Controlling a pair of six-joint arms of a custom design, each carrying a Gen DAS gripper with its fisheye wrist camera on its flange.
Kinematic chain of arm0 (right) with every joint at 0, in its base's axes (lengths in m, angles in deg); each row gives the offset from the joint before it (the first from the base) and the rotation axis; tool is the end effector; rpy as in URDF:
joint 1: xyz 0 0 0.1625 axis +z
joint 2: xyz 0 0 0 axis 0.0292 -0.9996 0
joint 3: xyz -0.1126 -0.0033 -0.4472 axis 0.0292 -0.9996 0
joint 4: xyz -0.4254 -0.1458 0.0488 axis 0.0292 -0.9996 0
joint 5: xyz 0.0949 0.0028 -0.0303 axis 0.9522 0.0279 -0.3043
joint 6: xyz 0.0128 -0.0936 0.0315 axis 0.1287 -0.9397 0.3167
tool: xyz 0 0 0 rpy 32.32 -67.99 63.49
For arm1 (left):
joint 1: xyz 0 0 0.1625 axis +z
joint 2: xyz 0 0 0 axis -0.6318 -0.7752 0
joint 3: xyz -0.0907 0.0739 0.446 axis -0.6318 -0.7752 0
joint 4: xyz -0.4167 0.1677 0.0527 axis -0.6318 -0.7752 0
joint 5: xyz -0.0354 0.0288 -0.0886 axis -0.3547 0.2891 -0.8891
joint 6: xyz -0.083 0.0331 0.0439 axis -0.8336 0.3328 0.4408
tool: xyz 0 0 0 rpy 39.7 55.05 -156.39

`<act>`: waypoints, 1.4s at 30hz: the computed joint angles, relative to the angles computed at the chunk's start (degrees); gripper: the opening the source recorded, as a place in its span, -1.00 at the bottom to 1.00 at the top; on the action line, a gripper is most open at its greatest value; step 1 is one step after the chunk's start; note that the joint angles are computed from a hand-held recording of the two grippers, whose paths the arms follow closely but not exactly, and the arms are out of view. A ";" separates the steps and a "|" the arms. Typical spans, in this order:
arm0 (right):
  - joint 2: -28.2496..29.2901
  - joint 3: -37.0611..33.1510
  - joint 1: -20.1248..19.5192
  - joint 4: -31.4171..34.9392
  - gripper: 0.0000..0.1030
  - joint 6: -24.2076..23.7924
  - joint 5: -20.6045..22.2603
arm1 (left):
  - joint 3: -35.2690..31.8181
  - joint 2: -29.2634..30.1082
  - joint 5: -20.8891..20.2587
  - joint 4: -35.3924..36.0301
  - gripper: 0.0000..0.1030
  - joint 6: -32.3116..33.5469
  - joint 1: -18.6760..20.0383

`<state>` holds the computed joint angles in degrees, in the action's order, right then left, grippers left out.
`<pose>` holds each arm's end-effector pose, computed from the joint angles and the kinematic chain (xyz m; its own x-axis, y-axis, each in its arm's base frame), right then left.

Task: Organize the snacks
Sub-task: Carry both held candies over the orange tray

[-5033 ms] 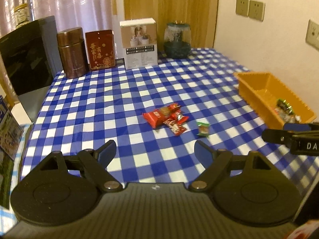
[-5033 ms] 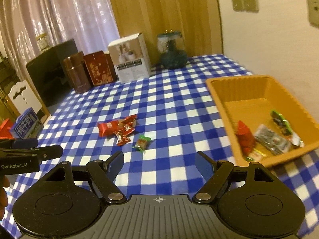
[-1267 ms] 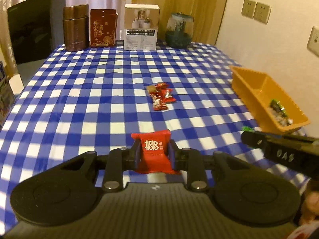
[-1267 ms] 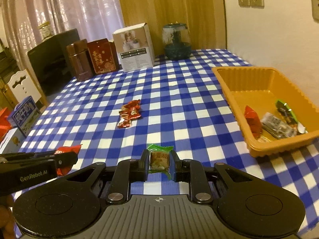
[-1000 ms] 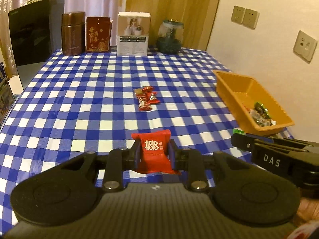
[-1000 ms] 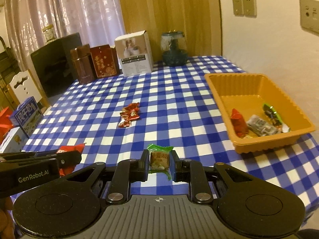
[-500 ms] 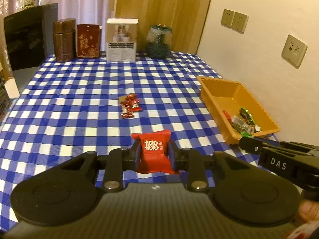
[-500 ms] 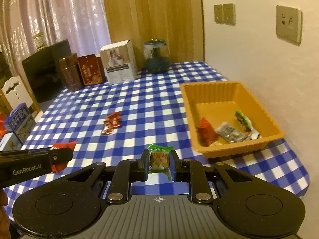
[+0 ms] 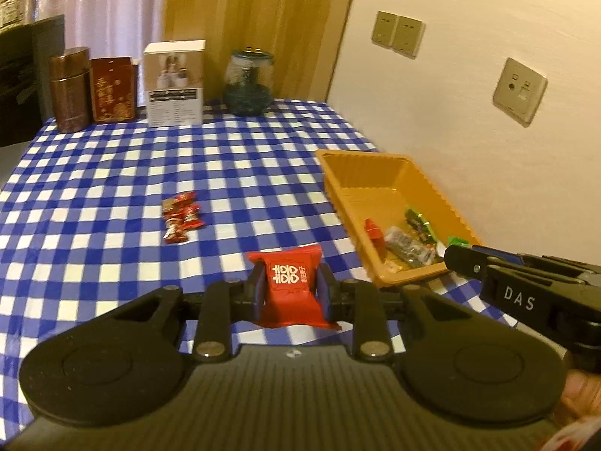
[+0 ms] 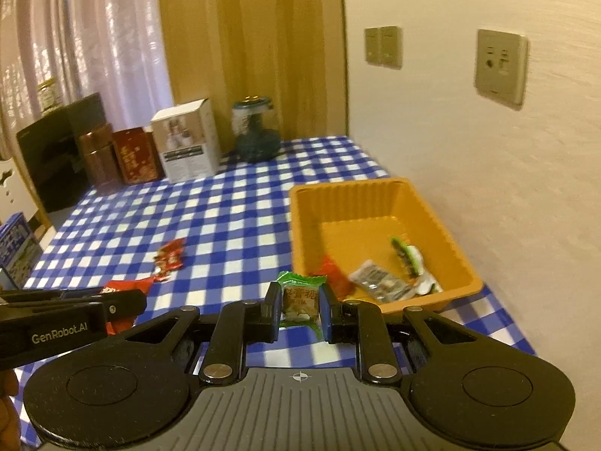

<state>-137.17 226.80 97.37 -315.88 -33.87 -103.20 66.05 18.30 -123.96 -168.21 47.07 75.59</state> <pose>0.1403 -0.3747 0.1906 -0.7748 0.1081 0.6229 -0.4784 0.5440 -0.6894 -0.2576 -0.4359 0.0927 -0.7711 0.3595 -0.5256 0.6151 0.6340 -0.4687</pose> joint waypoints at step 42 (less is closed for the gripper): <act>-11.23 -10.06 -14.43 17.71 -0.59 -2.77 7.90 | -25.33 19.46 -10.78 5.68 -0.52 9.28 4.21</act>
<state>-148.40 216.75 82.94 -298.18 -36.64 -95.30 40.73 37.76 -134.74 -162.54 56.35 79.80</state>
